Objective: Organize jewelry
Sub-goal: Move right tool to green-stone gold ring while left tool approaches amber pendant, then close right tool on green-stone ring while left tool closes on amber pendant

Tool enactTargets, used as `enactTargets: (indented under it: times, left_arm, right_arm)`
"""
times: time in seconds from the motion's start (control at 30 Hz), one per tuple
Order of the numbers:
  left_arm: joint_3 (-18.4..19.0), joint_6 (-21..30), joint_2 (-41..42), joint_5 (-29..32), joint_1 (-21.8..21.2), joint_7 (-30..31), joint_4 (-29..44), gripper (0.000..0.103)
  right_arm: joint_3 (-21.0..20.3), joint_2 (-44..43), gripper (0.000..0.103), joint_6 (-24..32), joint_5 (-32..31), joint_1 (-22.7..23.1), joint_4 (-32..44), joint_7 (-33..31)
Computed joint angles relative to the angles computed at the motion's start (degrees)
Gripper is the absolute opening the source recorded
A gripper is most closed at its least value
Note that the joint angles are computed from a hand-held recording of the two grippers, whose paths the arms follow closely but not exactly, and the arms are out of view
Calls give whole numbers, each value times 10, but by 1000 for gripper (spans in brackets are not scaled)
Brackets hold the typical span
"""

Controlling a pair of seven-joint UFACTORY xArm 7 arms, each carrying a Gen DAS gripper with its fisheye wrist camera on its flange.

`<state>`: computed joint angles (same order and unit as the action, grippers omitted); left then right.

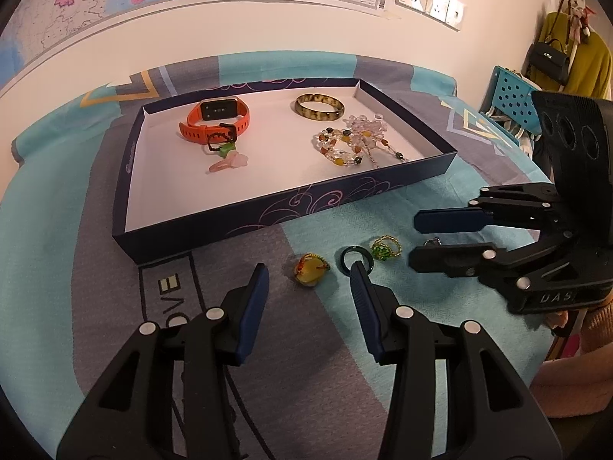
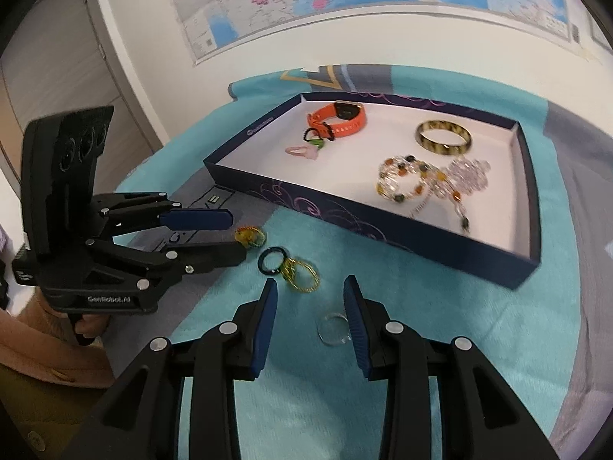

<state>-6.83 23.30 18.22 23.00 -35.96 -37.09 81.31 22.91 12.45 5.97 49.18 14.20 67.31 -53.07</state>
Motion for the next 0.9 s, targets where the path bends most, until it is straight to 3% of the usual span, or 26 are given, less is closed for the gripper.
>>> enactTargets:
  times: [0.17, 0.27, 0.33, 0.5, 0.73, 0.9]
  left_arm:
    - [-1, 1, 1, -3, 0, 2, 2, 44]
    - [-1, 1, 1, -4, 0, 2, 2, 44]
    - [0, 1, 1, -4, 0, 2, 2, 44]
    - [-1, 0, 1, -5, 0, 3, 1, 44]
    - [-3, 0, 2, -10, 3, 11, 2, 42]
    - [-9, 8, 10, -26, 8, 31, 11, 36]
  right_arm:
    - [-26, 13, 34, -2, -85, 26, 8, 68]
    - [-24, 15, 26, -2, -117, 23, 7, 96]
    - [-25, 15, 14, -2, -139, 22, 4, 112]
    - [-15, 11, 3, -13, -172, 13, -8, 133]
    - [34, 0, 1, -13, -119, -32, -20, 84]
    - [37, -5, 2, -16, -60, -37, -20, 48]
